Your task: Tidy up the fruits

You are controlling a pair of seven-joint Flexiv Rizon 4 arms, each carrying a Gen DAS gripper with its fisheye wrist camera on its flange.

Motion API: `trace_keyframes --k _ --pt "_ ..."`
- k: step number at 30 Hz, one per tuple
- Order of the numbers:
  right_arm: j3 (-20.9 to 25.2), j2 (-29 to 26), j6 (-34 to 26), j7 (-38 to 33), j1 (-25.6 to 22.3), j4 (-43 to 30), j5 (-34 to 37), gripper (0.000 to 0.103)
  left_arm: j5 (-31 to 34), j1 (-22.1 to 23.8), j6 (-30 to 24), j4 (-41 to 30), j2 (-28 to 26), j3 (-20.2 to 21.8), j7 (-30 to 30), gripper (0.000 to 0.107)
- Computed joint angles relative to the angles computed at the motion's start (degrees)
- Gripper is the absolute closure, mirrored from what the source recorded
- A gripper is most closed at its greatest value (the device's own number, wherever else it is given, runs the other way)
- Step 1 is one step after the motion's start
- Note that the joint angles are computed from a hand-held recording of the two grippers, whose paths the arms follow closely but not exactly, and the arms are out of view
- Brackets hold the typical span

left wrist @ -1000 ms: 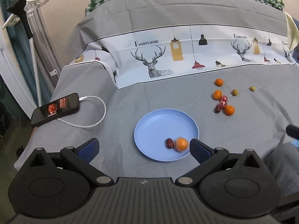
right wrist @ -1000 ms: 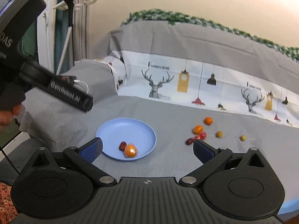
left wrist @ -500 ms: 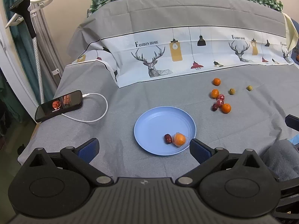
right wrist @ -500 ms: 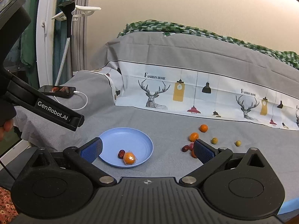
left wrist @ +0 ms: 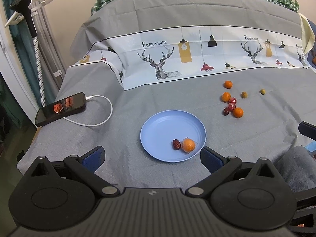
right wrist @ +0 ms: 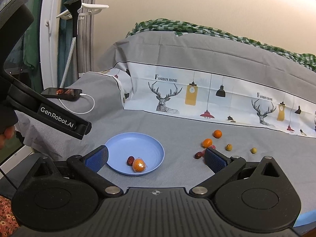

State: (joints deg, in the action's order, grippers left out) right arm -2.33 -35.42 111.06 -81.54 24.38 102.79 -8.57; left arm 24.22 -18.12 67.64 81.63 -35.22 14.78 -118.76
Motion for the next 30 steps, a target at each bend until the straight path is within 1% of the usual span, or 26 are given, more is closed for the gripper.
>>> trace_keyframes --k 14,22,30 --pt "3.66 -1.28 -1.20 1.42 -3.80 -1.39 -3.29 0.001 -1.35 0.74 -2.77 -1.67 -1.30 -1.05 1.18 0.004" --pt "5.88 -2.60 -1.83 3.31 -6.09 -2.52 -5.29 0.001 -1.99 0.90 -4.92 -3.98 -2.84 -1.41 1.73 0.004" --pt "9.16 -4.75 -3.29 5.75 -9.51 -4.74 -8.23 0.001 -3.37 1.39 -7.86 -7.46 -5.04 -2.37 3.24 0.004"
